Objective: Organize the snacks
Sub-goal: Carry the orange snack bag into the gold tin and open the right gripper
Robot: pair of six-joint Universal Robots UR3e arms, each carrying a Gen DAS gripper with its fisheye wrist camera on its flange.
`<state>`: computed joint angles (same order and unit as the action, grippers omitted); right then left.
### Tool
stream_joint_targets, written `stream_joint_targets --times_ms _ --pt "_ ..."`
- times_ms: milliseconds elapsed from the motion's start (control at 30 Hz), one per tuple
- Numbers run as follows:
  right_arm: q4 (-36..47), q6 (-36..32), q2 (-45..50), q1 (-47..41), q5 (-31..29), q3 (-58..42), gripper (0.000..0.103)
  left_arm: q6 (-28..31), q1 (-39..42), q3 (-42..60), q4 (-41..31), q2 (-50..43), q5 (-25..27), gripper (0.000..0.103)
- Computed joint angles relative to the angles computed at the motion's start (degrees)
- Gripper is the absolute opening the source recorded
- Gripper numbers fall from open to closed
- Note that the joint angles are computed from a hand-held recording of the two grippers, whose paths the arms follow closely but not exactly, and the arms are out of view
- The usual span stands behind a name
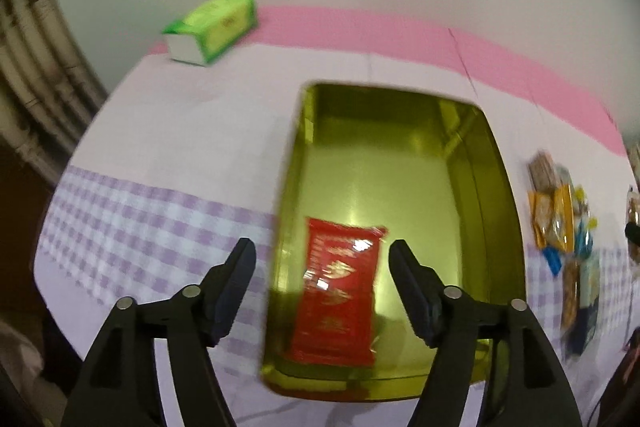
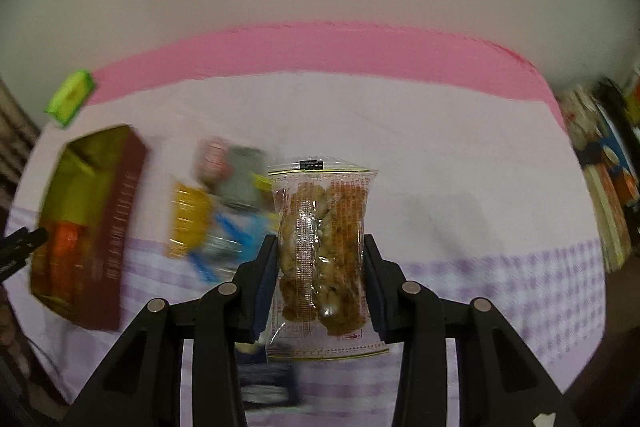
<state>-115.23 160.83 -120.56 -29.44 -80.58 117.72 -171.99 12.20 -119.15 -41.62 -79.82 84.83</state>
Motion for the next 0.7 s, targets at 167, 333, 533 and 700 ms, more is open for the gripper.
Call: stream_joint_targets --times_ms 167,333,533,700 --pt "-3.84 8.98 7.81 13.16 0.42 -5.00 0.037 -0.22 5.04 -1.61 0.21 2.53 0.43 0.073" --pt "-7.71 16.69 17.12 25.60 -0.52 -10.64 0.037 -0.54 8.91 -3.33 -0.97 3.82 2.99 0.073" --pt "-9.68 21.82 25.95 35.83 -1.99 -16.21 0.037 -0.56 11.57 -2.78 -2.40 4.10 0.76 0.074" --pt "-9.33 25.85 34.64 41.98 -4.64 -22.22 0.037 -1.04 10.46 -3.20 -0.89 3.56 3.14 0.078"
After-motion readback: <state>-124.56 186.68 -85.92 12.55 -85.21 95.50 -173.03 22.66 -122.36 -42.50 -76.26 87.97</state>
